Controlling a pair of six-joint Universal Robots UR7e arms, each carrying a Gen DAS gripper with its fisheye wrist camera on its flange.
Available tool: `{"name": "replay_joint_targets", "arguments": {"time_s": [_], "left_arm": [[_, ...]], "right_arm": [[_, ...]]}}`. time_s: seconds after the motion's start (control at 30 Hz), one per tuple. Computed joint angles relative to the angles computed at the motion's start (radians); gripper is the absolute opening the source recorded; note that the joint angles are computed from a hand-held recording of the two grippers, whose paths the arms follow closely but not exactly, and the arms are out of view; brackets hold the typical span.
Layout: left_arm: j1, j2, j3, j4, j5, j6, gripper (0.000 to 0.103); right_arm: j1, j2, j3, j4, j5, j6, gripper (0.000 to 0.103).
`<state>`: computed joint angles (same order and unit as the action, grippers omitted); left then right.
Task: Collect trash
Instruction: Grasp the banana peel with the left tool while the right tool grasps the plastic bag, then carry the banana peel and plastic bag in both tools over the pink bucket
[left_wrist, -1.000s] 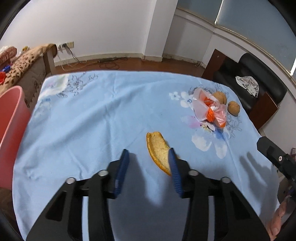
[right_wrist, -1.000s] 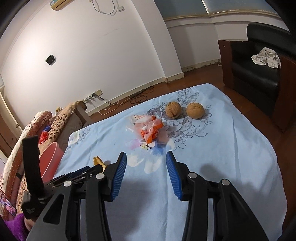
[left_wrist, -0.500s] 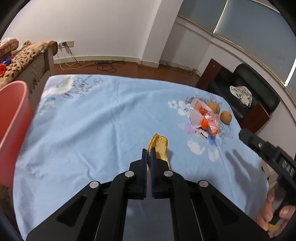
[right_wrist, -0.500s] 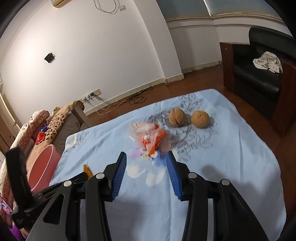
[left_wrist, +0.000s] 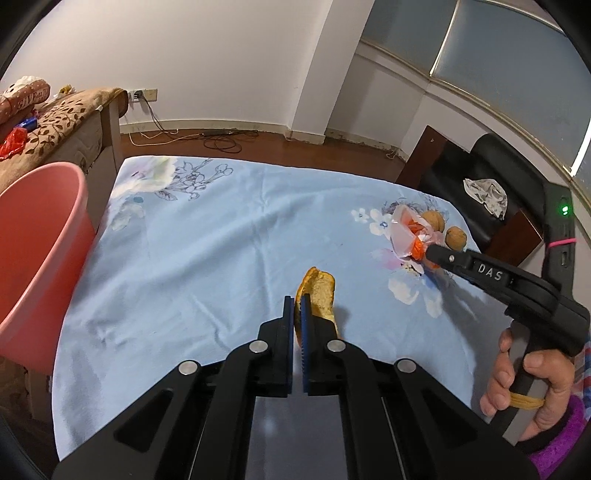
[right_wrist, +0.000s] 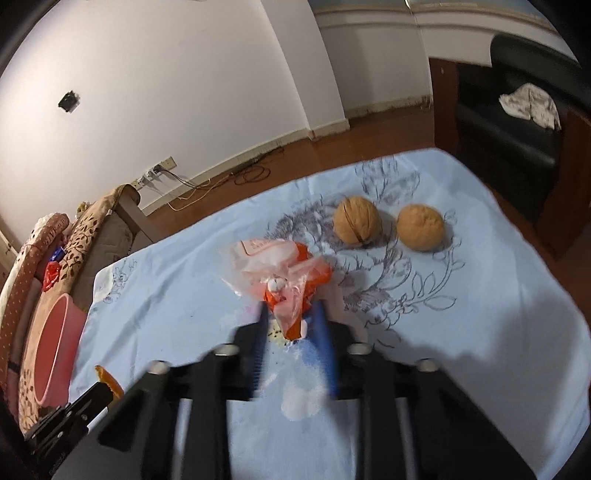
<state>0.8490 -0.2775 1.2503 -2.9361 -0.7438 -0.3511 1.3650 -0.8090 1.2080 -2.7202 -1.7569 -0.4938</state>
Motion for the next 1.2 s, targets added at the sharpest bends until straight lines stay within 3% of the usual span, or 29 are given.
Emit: {"name": "replay_joint_targets", "arguments": {"time_s": [0.23,0.5,0.83,1.2], "left_arm": [[0.002,-0.02,0.029,-0.024,0.008,-0.019,0.003],[-0.013,-0.052,0.079,-0.078,0.076,-0.021,0.003],[-0.037,-0.116,0.182,-0.198,0.167,-0.018,0.003],[-0.048,-0.201,0.316,-0.298,0.241,-0.075,0.003]], "right_arm": [[0.004,-0.034,0.071,-0.078,0.021,-0.04,0.006],[0.032,-0.105,0.219,-0.194,0.075,-0.123,0.006],[0.075,-0.158,0.322,-0.2,0.133,-0.171,0.006],[0.125,-0.174,0.398,-0.224,0.146,-0.229,0.006]]}}
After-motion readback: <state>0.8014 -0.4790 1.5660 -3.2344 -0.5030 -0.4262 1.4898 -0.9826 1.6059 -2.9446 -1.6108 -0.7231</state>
